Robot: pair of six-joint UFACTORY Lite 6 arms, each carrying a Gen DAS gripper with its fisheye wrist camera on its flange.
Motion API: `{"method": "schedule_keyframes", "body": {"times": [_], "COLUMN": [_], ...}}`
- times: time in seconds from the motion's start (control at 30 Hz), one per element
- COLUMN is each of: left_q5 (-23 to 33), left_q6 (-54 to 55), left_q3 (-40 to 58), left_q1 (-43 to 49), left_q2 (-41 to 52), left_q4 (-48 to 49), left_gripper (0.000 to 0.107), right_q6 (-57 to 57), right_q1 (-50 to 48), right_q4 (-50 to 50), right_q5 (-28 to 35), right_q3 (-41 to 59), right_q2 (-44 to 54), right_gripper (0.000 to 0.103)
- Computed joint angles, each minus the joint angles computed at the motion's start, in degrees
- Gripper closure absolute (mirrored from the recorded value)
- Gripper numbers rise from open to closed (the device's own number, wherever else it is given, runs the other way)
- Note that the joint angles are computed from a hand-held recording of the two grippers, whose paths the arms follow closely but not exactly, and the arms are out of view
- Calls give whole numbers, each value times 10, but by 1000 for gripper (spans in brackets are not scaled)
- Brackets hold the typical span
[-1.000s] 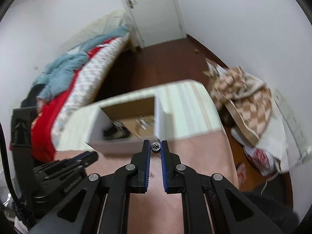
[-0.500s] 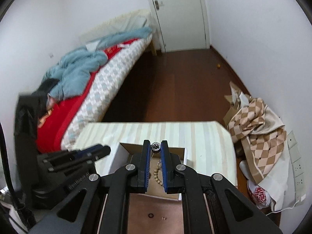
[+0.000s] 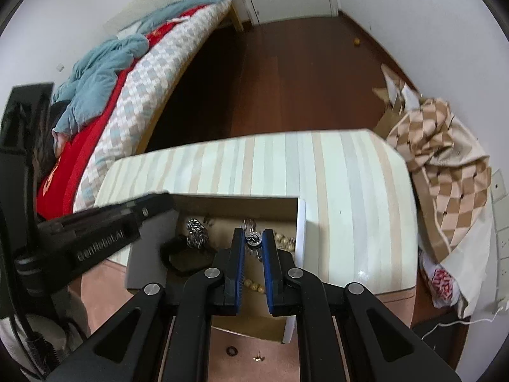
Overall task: Organize jewelry
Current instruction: 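Lower the ring and necklace into the white box while both grippers open, then grasp the small earrings with the right gripper while the left gripper grasps the other black ring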
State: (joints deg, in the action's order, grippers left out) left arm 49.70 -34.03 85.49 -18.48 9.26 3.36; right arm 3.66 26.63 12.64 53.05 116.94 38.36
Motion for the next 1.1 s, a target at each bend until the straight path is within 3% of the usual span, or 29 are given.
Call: {"method": "schedule_keyframes", "body": {"times": [0.03, 0.07, 0.1, 0.17, 0.23, 0.3, 0.37, 0.4, 0.47, 0.53, 0.77, 1.1], "left_q5": [3, 3, 6, 9, 21, 23, 34, 37, 50, 57, 104, 258], "left_q6": [-6, -16, -30, -44, -64, -81, -113, -126, -161, -186, -266, -380], "left_q3": [2, 1, -2, -7, -20, -45, -70, -81, -108, -131, -198, -163], "left_q1": [0, -2, -6, -9, -16, -19, -30, -35, -53, -65, -134, -292], "left_q2": [-2, -9, -18, -29, -49, -75, -102, -112, -136, -155, -223, -281], "left_q4": [8, 22, 39, 61, 87, 104, 136, 150, 182, 197, 246, 311], "left_gripper": [67, 45, 36, 36, 29, 12, 6, 6, 6, 6, 5, 5], "right_q6": [-1, 2, 1, 2, 3, 13, 30, 42, 68, 97, 195, 281], "right_q1": [0, 1, 0, 0, 1, 7, 16, 22, 34, 47, 86, 143], "right_q4": [-3, -10, -10, -11, -11, -23, -50, -67, -101, -137, -250, -328], "right_q5": [4, 5, 3, -1, -6, -8, -14, -16, -19, -20, -31, 8], "right_q3": [1, -2, -10, -25, -38, -45, -67, -77, -99, -120, -223, -281], "right_q2": [1, -1, -7, -20, -33, -43, -63, -71, -87, -102, -187, -319], "right_gripper": [91, 88, 84, 63, 55, 51, 41, 36, 17, 9, 4, 4]}}
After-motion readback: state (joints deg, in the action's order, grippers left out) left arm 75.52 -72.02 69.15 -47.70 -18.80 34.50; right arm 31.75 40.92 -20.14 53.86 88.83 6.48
